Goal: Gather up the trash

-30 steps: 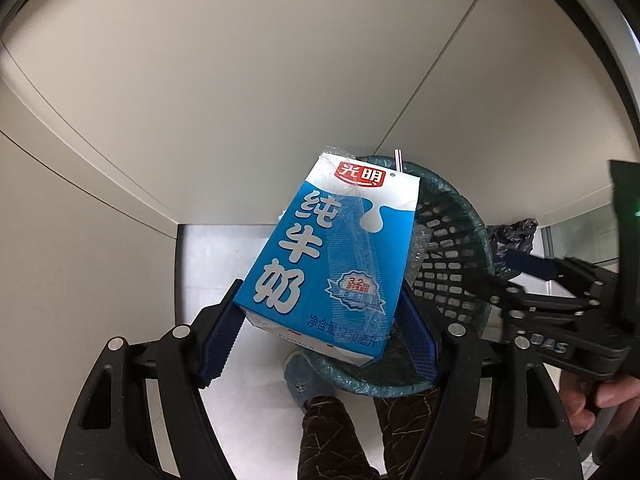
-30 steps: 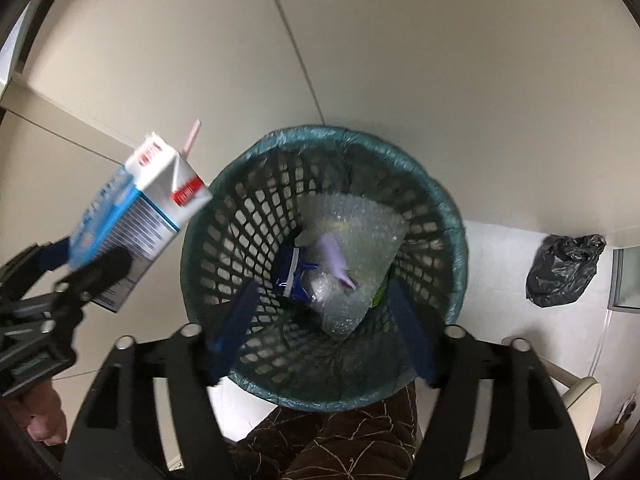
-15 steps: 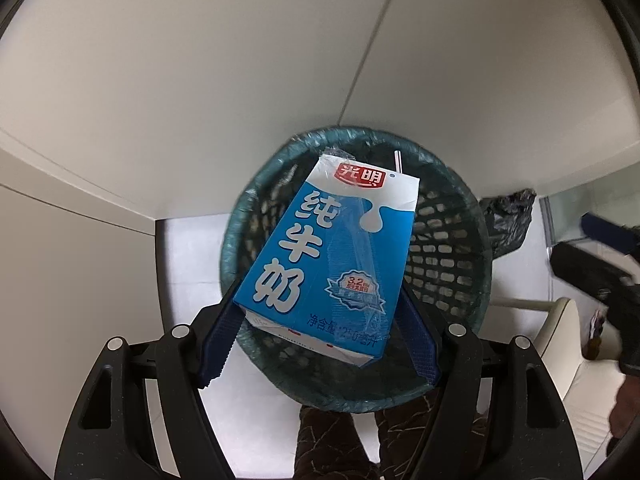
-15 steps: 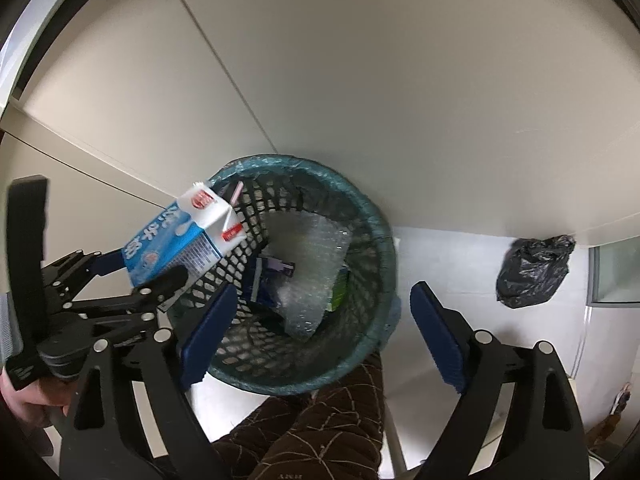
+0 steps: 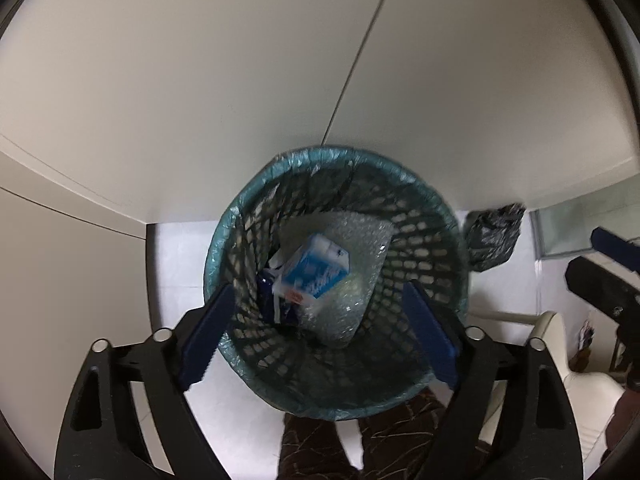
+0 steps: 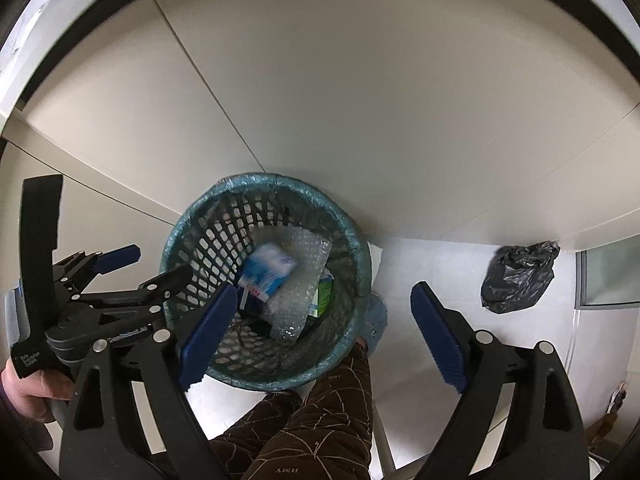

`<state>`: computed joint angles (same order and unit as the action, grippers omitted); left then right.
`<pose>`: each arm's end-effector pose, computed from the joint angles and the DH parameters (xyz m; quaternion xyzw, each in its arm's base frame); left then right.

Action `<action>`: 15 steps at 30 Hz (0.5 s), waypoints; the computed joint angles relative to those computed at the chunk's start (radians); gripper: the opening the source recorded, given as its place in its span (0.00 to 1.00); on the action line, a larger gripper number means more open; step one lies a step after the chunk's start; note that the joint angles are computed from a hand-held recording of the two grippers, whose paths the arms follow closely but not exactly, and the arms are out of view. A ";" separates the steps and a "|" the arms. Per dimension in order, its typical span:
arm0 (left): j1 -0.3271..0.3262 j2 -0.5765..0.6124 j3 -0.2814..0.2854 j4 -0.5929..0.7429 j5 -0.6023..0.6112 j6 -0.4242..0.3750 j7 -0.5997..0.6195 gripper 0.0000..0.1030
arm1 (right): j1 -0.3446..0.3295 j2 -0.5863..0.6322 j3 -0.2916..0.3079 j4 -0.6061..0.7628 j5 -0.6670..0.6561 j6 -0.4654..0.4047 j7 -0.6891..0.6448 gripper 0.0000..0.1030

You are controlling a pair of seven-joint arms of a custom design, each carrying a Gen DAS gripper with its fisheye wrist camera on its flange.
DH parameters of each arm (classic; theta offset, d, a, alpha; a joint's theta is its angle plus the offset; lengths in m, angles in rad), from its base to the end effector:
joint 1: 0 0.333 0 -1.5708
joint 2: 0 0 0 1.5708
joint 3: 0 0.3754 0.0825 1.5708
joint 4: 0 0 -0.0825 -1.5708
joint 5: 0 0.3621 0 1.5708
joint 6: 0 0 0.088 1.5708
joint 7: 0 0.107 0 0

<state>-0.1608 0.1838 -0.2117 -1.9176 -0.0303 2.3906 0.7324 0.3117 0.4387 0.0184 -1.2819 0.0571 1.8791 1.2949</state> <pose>0.5786 -0.2172 0.4998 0.8490 -0.5070 0.1490 0.0040 0.6697 0.2307 0.5738 -0.8791 0.4690 -0.0315 0.0792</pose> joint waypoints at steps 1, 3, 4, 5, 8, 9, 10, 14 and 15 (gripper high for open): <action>0.001 -0.009 0.003 0.002 0.004 -0.003 -0.005 0.89 | 0.000 -0.005 0.001 0.005 0.002 -0.002 0.000 0.82; 0.001 -0.037 0.010 0.007 0.020 -0.013 -0.032 0.91 | -0.003 -0.012 0.003 0.020 0.012 -0.004 0.001 0.82; 0.004 -0.057 0.012 0.004 0.016 -0.007 -0.037 0.92 | -0.007 -0.016 0.006 0.031 0.024 -0.008 -0.001 0.82; 0.006 -0.073 0.014 0.007 0.018 -0.009 -0.041 0.94 | -0.006 -0.018 0.007 0.041 0.026 -0.012 0.000 0.82; 0.007 -0.118 0.023 0.045 0.063 -0.053 -0.062 0.94 | -0.003 -0.035 0.009 0.078 0.034 -0.020 0.014 0.83; 0.008 -0.137 0.026 0.056 0.075 -0.066 -0.070 0.94 | 0.000 -0.036 0.007 0.095 0.029 -0.027 0.020 0.84; 0.011 -0.157 0.029 0.062 0.075 -0.067 -0.074 0.94 | 0.004 -0.037 0.005 0.115 0.022 -0.035 0.031 0.84; 0.018 -0.199 0.034 0.139 0.093 -0.157 -0.055 0.94 | 0.020 -0.031 -0.001 0.237 -0.006 -0.099 0.082 0.86; 0.018 -0.202 0.035 0.168 0.101 -0.195 -0.052 0.94 | 0.024 -0.023 -0.004 0.279 -0.014 -0.124 0.098 0.86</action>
